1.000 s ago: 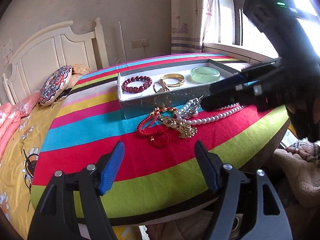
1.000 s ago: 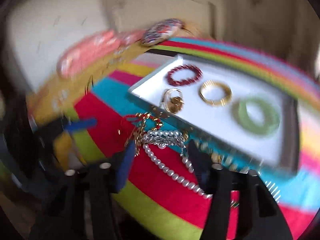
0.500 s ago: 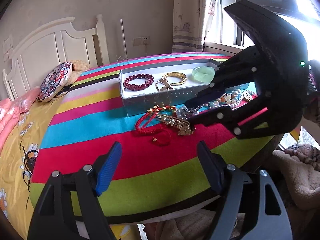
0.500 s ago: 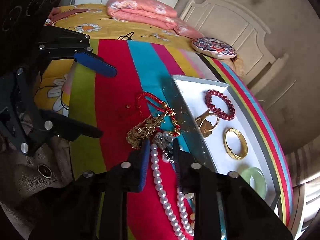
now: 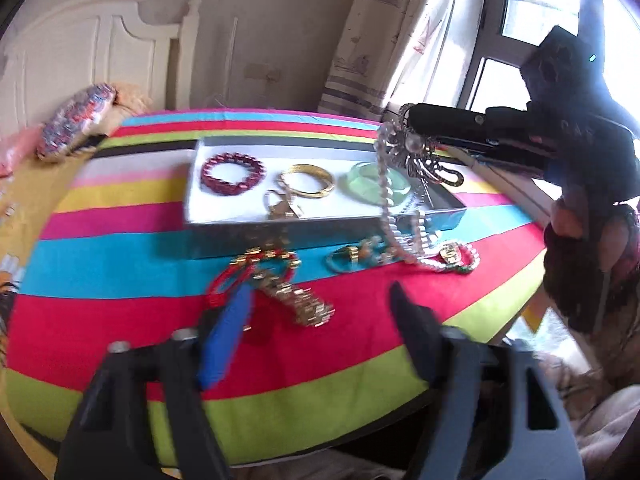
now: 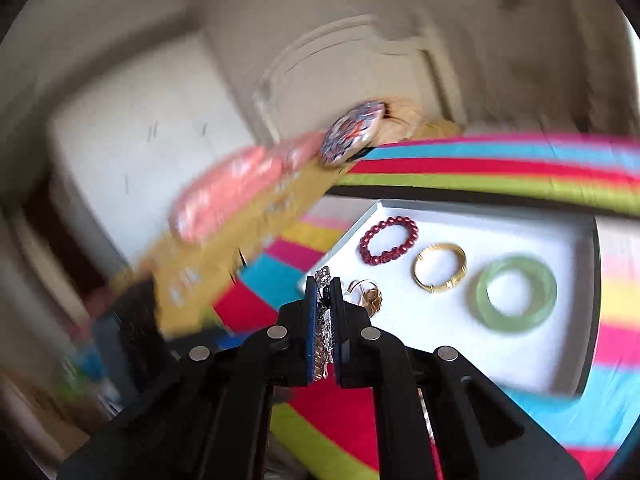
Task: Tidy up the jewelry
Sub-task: 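Lift the brooch and carry it over the gray box with the right tool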
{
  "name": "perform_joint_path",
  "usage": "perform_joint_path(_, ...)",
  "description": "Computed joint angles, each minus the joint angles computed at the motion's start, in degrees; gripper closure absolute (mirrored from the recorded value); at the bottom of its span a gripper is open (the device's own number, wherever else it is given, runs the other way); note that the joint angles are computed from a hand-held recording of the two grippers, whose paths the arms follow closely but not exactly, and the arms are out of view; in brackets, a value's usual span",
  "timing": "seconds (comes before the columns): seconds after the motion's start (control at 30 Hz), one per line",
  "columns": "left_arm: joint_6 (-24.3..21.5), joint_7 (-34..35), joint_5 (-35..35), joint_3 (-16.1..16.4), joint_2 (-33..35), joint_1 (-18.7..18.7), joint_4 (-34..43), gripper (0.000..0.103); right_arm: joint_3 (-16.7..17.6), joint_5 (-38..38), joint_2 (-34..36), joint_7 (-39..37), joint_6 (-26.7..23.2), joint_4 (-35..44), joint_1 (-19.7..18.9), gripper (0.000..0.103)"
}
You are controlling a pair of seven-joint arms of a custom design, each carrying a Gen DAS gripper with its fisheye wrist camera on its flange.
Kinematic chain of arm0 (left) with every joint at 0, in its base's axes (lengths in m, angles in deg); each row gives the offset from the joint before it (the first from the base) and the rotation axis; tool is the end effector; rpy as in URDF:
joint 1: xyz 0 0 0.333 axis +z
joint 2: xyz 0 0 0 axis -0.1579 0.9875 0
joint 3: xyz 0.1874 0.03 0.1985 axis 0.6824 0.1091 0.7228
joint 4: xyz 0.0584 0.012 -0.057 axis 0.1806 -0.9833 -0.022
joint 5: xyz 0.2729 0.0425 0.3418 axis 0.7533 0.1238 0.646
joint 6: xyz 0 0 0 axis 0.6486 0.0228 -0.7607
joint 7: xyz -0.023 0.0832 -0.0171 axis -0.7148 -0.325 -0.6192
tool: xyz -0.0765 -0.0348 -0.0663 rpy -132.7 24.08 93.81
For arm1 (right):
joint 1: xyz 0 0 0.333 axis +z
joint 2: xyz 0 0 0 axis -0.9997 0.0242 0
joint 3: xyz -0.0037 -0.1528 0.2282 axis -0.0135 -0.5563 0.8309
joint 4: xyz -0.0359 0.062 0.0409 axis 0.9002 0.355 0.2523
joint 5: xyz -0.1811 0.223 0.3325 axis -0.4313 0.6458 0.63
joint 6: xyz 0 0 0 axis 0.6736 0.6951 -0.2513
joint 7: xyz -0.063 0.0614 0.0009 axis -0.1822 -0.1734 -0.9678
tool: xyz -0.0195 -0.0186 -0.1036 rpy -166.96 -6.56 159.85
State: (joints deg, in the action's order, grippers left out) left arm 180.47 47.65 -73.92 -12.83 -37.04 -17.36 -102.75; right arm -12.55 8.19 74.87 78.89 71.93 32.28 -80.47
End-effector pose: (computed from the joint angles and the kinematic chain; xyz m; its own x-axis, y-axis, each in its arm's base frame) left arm 0.6366 -0.2296 0.4920 -0.1365 -0.9654 0.2222 -0.6300 -0.0885 -0.7715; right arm 0.7587 0.2568 0.5624 0.7165 -0.5110 -0.4749 -0.6346 -0.1947 -0.7480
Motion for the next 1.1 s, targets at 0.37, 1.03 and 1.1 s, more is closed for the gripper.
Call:
perform_joint_path(0.37,-11.9,-9.11,11.2,1.84,3.85,-2.13,7.19,0.055,-2.98,-3.76,-2.11,13.94,-0.26,-5.19,-3.6,0.096)
perform_joint_path(1.03,-8.57,-14.35,15.24,2.42,3.76,-2.1,5.66,0.069,2.18,27.05,-3.28,10.47,-0.58,-16.5,-12.14,0.096)
perform_joint_path(1.1,-8.28,-15.18,16.02,2.57,3.72,-2.23,5.54,0.071,1.9,26.86,-3.22,10.38,-1.19,-16.05,-12.14,0.096)
